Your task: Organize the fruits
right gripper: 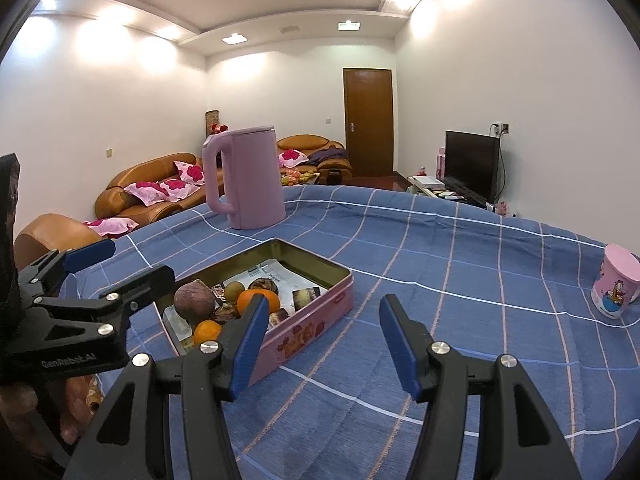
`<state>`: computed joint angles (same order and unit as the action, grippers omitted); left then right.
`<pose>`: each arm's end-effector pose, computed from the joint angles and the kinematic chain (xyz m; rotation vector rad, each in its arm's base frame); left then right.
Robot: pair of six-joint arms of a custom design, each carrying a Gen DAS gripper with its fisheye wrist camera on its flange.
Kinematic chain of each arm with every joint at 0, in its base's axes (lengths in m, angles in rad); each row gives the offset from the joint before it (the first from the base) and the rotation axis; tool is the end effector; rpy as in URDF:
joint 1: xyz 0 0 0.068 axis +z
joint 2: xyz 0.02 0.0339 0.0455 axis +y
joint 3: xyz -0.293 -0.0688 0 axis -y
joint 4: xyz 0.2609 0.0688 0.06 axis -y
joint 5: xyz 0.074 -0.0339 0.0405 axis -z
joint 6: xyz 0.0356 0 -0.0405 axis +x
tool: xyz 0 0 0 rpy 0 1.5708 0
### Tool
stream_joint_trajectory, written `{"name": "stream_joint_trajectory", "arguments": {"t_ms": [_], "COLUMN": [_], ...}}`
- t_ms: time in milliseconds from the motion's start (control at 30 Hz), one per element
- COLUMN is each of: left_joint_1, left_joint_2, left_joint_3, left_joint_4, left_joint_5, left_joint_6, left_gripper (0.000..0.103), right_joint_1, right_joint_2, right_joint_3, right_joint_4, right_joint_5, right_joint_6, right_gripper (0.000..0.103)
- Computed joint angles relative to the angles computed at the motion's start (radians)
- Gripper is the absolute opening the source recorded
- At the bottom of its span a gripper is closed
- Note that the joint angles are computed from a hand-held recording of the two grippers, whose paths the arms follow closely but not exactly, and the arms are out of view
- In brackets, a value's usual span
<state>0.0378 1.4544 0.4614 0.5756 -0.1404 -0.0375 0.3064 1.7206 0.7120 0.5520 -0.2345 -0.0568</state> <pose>0.2782 0.0155 0.1745 -0.1654 1.9796 0.1397 0.3322 0.1138 0.1666 -0.5134 1.9707 0.3948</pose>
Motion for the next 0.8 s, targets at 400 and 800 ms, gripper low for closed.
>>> {"name": "stream_joint_trajectory", "arguments": {"t_ms": [400, 800], "left_joint_1": [0.005, 0.003], "left_joint_2": [-0.028, 0.002], "left_joint_3": [0.000, -0.002], "left_joint_4": [-0.019, -0.006], "left_joint_5": [0.014, 0.018], "left_joint_6": [-0.009, -0.005], "left_gripper": [0.103, 0.103], "right_joint_1": [-0.007, -0.018], "right_joint_2": [-0.015, -0.006], "right_joint_3": [-0.019, -0.024], "right_joint_4": [0.008, 0.006], "right_joint_5": [-0.007, 0.002], "right_joint_6": [-0.008, -0.020], "right_gripper": [0.059, 0.059]}}
